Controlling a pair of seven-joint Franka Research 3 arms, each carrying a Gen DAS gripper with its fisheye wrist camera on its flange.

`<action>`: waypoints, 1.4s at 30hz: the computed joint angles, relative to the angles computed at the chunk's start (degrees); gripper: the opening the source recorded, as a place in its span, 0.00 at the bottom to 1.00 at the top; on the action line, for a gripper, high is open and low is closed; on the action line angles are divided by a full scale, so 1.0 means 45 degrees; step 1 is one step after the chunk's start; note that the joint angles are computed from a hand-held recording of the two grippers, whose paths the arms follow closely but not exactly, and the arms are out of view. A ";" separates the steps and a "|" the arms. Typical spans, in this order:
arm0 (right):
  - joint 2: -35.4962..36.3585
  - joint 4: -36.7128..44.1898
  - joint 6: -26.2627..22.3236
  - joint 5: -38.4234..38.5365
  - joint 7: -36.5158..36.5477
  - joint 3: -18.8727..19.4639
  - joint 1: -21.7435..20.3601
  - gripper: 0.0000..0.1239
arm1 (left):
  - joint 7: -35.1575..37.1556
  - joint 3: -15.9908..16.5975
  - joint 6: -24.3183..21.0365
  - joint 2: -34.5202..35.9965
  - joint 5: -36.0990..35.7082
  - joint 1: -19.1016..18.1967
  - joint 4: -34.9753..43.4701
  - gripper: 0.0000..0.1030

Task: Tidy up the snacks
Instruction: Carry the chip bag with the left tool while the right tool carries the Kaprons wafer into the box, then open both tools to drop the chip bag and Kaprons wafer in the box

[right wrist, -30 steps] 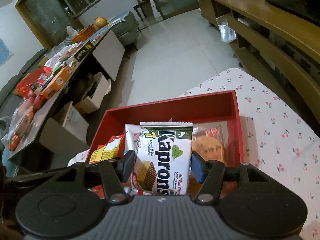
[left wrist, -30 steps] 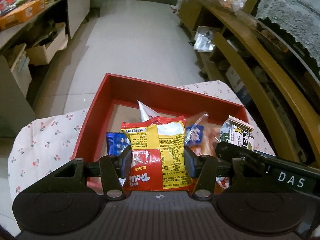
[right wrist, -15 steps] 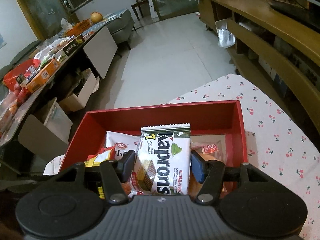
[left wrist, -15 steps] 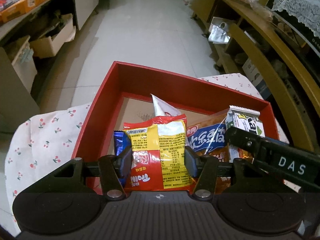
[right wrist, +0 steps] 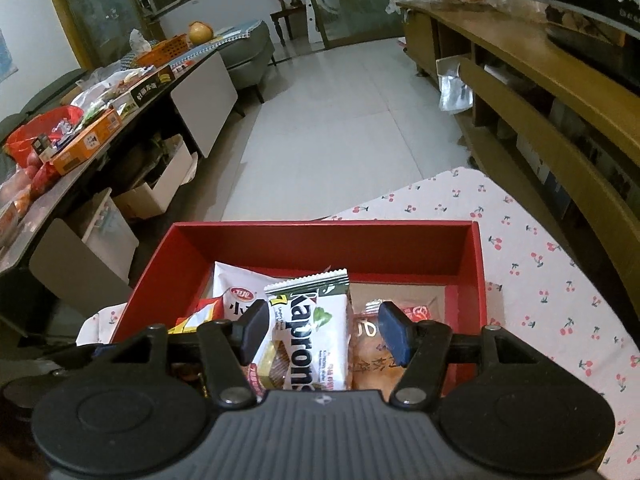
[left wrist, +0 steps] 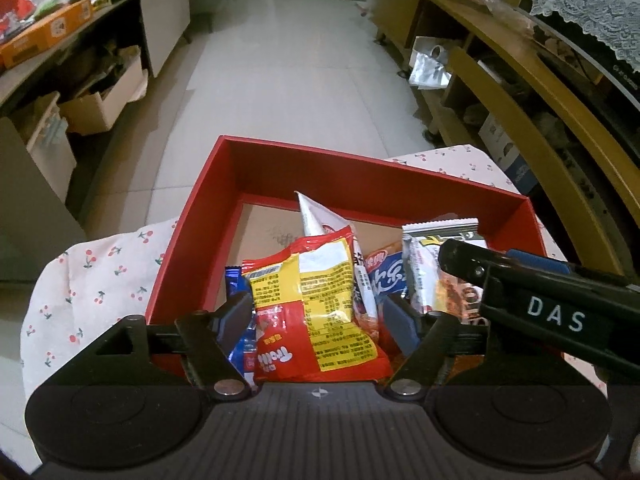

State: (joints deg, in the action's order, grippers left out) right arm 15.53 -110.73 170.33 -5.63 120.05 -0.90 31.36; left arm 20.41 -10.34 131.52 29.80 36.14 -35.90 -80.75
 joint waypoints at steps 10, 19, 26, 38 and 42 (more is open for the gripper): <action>-0.0046 -0.0020 0.0036 -0.0470 0.0324 -0.0202 0.0137 0.54 | -0.0038 0.0034 -0.0094 0.0016 0.0182 -0.0127 0.0101 0.80; -0.0119 -0.0112 0.0164 -0.0669 0.0526 -0.0301 0.0215 0.54 | -0.0135 0.0019 -0.0096 -0.0077 0.0299 -0.0167 0.0026 0.82; -0.0356 -0.0355 0.0286 -0.0933 0.0734 -0.0374 0.0251 0.54 | -0.0245 0.0019 -0.0135 -0.0209 0.0517 -0.0271 -0.0060 0.83; -0.0842 -0.0894 0.0661 -0.1353 0.1219 -0.0307 0.0155 0.55 | -0.0541 -0.0061 -0.0178 -0.0531 0.0926 -0.0370 -0.0372 0.84; -0.0967 -0.1027 0.0684 -0.1349 0.1151 -0.0190 0.0091 0.55 | -0.0547 -0.0109 -0.0200 -0.0570 0.0981 -0.0381 -0.0406 0.85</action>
